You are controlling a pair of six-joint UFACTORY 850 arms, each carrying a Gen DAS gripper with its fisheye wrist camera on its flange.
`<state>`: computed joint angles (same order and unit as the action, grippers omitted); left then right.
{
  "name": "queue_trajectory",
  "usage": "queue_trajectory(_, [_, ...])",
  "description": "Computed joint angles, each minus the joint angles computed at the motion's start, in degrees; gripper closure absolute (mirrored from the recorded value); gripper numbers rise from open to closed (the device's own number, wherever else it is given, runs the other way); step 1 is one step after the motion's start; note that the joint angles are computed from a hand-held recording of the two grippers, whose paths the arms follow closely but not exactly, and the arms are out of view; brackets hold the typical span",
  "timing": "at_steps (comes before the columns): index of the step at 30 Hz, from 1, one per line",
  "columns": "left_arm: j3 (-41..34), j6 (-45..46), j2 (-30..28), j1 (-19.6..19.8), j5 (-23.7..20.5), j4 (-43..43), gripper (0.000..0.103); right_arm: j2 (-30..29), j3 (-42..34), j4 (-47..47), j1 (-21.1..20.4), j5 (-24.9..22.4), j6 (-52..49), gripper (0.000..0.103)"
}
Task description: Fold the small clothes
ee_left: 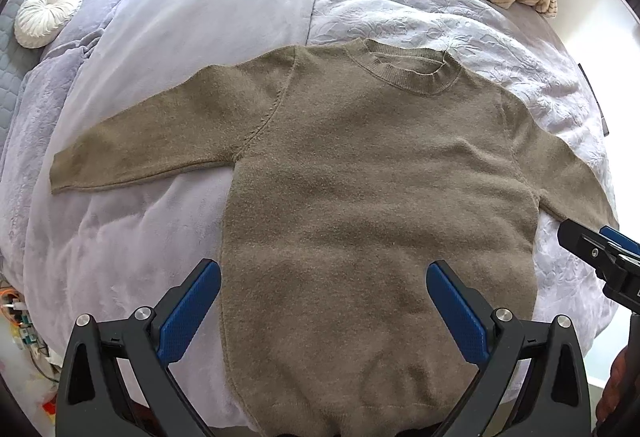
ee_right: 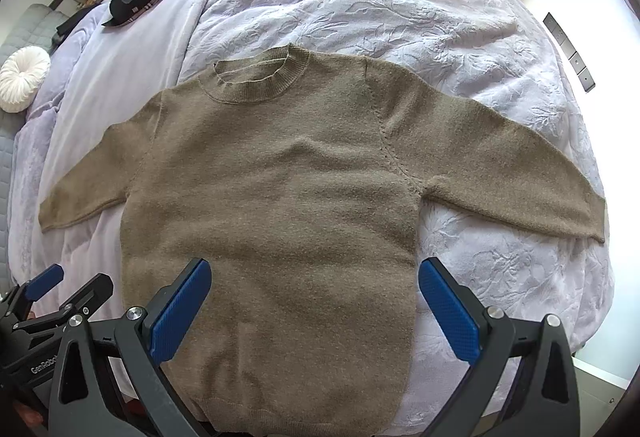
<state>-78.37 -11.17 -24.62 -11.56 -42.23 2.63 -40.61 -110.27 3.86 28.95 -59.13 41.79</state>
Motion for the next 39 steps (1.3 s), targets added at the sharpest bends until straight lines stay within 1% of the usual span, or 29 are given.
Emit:
queue_trajectory(18, [-0.05,-1.17,0.18,0.12,-0.25,0.74,0.000,0.01,-0.15,-0.78,0.05,-0.79,0.17,0.000])
queue_trajectory(39, [-0.27,-1.16,-0.02,0.27,-0.50,0.76,0.000,-0.06,0.00,-0.84,0.06,-0.66,0.03,0.000])
